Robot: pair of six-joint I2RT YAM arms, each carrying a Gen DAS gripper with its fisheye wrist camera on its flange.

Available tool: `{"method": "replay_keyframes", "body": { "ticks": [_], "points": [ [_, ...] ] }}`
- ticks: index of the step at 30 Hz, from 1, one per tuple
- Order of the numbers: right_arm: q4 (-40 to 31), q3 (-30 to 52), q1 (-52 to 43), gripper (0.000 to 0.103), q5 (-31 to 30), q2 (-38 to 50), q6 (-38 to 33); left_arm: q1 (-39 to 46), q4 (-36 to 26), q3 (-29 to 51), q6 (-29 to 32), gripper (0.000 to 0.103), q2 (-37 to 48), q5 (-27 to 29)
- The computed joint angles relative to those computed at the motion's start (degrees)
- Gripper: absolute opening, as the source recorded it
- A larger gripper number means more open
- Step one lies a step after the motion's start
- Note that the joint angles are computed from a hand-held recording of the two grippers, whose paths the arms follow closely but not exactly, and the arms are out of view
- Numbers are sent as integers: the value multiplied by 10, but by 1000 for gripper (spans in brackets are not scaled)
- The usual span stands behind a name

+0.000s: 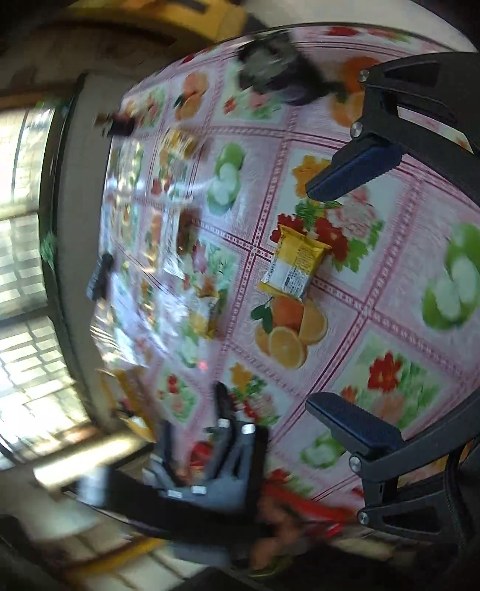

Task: Organize snacks
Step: 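Move both grippers back over the snacks on the tablecloth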

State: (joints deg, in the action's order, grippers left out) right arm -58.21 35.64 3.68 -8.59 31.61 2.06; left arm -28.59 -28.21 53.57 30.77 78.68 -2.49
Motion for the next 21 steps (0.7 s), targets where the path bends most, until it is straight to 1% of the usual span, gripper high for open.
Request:
{"method": "replay_keyframes", "body": {
  "ticks": [1,2,3,4,5,6,8,9,10,12,13,15,16,18,19,20,21],
  "points": [
    [0,0,0,103,0,0,0,-10,9,18,15,95,27,-11],
    [12,-2,-16,103,-8,28,-35,-13,14,28,25,95,40,-15],
    [39,2,-36,103,-8,77,-93,-15,11,42,41,95,54,-10],
    [44,7,-44,103,-14,97,-113,-17,4,58,57,95,71,1],
    [42,10,-46,103,-15,102,-115,-18,-4,74,72,95,89,7],
    [51,16,-66,103,-36,135,-158,-24,1,83,84,95,106,0],
    [51,22,-77,103,-56,158,-195,-33,6,99,107,95,143,-13],
    [51,22,-77,103,-56,158,-195,-34,8,104,111,95,156,-19],
    [60,27,-79,103,-67,187,-225,-35,8,114,115,95,174,-23],
    [64,26,-82,103,-73,198,-237,-35,-15,140,118,95,208,-17],
    [66,26,-87,103,-76,209,-248,-36,-40,158,118,95,229,-12],
    [82,23,-93,103,-75,235,-257,-31,-47,164,112,95,235,4],
    [86,22,-97,103,-78,245,-260,-29,-67,176,104,94,243,9],
    [103,15,-95,99,-75,262,-253,-19,-111,204,78,92,259,22],
    [109,9,-90,93,-66,263,-248,-10,-135,215,69,87,264,36],
    [116,3,-83,83,-58,264,-240,-2,-156,223,64,78,268,50],
    [118,-3,-78,82,-54,265,-235,7,-181,231,60,73,271,67]
  ]
}}
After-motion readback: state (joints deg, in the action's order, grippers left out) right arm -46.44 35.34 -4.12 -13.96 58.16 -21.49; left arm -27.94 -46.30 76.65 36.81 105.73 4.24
